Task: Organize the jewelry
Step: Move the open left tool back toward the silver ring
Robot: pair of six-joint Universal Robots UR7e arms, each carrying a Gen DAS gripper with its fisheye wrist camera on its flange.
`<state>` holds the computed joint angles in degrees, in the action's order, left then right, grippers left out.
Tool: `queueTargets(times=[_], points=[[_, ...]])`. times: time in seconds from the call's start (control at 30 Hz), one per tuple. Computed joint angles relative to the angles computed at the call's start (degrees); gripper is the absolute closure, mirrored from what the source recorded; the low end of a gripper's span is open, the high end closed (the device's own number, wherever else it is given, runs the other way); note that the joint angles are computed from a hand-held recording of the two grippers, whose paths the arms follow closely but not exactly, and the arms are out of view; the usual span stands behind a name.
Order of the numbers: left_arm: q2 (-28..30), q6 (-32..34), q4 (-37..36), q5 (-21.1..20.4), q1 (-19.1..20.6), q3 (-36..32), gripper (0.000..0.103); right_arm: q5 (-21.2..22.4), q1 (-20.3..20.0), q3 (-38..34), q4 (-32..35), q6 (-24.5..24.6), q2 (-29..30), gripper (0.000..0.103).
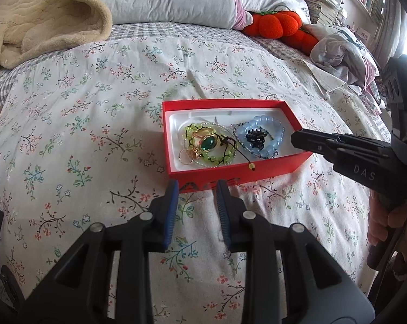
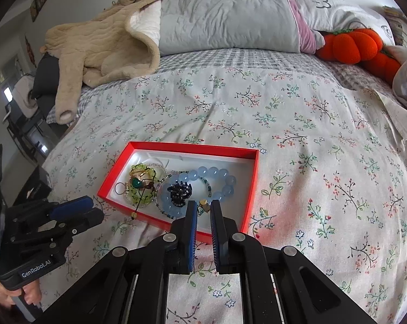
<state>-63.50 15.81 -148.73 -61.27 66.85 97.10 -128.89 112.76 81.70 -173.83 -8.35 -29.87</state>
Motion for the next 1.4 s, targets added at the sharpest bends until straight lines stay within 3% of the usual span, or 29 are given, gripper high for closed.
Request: queueTargets(times=[0.13, 0.2, 0.27, 0.4, 0.43, 0.53, 0.7, 0.87, 1.2, 1.4], points=[[-0.30, -0.45, 0.90, 0.55, 0.11, 0.11, 0.071, -0.01, -0.16, -0.56, 0.80, 0.55, 0.27, 0.093], [-0.39, -0.65, 1.58, 0.70, 0.17, 0.05, 0.063, 0.41, -0.25, -0.64, 0.66, 0.63, 0.30, 0.092], [-0.44, -0.88, 2.31, 0.86, 0.26, -0.01, 0.056, 1.85, -0.41, -0.27, 0.24, 1.39, -0.10, 0.088], [-0.43, -1.42, 4.52, 0.96, 0.46, -0.31, 0.053, 2.12, 0.01, 0.01, 0.45, 0.87, -0.46, 0.080], [-0.43, -1.48, 4.88, 1.18, 0.44, -0.24, 0.052, 2.22, 0.11, 0.22, 0.45, 0.58, -0.59, 0.075], [-0.43, -1.59, 5.72, 1.72, 0.47, -0.09, 0.047, 2.91, 0.27, 1.44, -0.41, 0.50, -1.19, 0.045], [-0.74, -1.70, 7.10, 1.56, 0.64, 0.66, 0.036, 2.38, 0.55, 3.14, -0.67, -0.18, -2.11, 0.045], [-0.73, -0.28, 7.16, 3.55, 0.45, 2.26, 0.027, 0.03, 0.19, 5.12, 1.31, 1.42, -3.04, 0.038], [-0.78, 2.67, 4.75, 5.38, 0.22, 5.76, 0.025, -3.50, -0.63, 8.57, 4.48, 4.64, -4.68, 0.031], [-1.05, 4.79, 3.99, 2.58, 0.37, 6.60, 0.025, -4.23, -0.97, 9.49, 6.13, 5.54, -5.03, 0.030]])
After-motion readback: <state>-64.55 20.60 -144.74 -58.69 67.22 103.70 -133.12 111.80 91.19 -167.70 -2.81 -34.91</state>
